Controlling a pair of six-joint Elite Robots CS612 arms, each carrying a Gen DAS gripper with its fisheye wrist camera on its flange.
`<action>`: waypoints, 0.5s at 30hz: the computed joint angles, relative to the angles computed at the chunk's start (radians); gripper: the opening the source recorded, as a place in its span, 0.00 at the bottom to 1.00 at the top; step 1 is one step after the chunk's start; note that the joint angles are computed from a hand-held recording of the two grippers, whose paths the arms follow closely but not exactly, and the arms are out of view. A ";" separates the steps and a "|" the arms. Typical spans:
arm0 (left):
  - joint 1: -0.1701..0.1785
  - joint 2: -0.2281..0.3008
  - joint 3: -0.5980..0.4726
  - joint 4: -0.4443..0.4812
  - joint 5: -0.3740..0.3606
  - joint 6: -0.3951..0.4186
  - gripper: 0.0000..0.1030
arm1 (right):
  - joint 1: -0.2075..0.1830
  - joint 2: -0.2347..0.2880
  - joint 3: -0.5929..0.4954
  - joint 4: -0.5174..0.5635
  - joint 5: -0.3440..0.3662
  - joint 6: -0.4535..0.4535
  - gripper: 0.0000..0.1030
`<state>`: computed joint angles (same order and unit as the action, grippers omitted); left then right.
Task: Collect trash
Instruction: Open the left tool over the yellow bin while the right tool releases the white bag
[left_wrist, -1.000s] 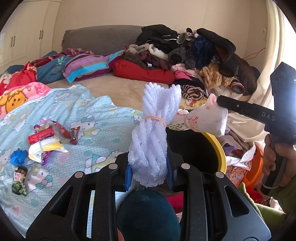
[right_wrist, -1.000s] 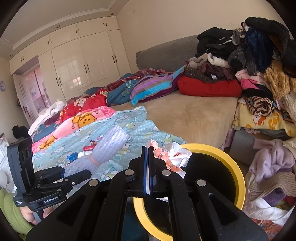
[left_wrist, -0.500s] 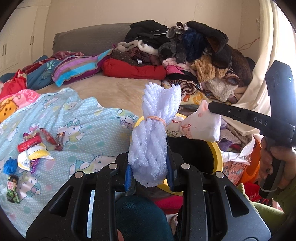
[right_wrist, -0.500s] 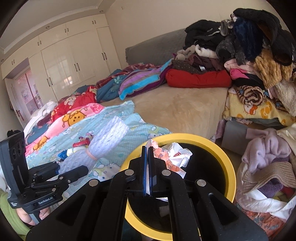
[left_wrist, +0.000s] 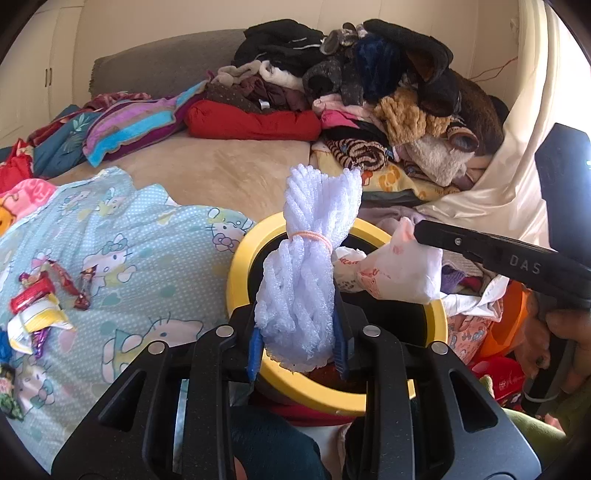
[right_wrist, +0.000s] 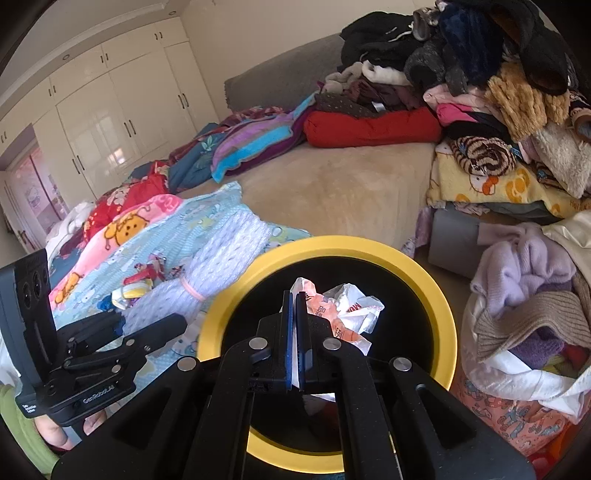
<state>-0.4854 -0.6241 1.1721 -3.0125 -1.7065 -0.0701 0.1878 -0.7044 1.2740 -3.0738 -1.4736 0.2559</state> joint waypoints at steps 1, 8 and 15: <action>0.000 0.004 -0.008 0.007 0.000 -0.001 0.22 | -0.001 0.000 0.001 0.001 -0.001 0.004 0.02; -0.005 0.030 -0.051 0.043 -0.003 0.004 0.24 | -0.007 0.005 -0.001 0.032 -0.009 0.026 0.03; 0.002 0.034 -0.041 -0.013 -0.010 -0.060 0.74 | -0.007 0.008 0.003 0.027 -0.057 0.071 0.43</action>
<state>-0.4837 -0.5898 1.1312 -3.0252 -1.7168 -0.1304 0.1803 -0.6960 1.2771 -3.0465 -1.5304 0.3270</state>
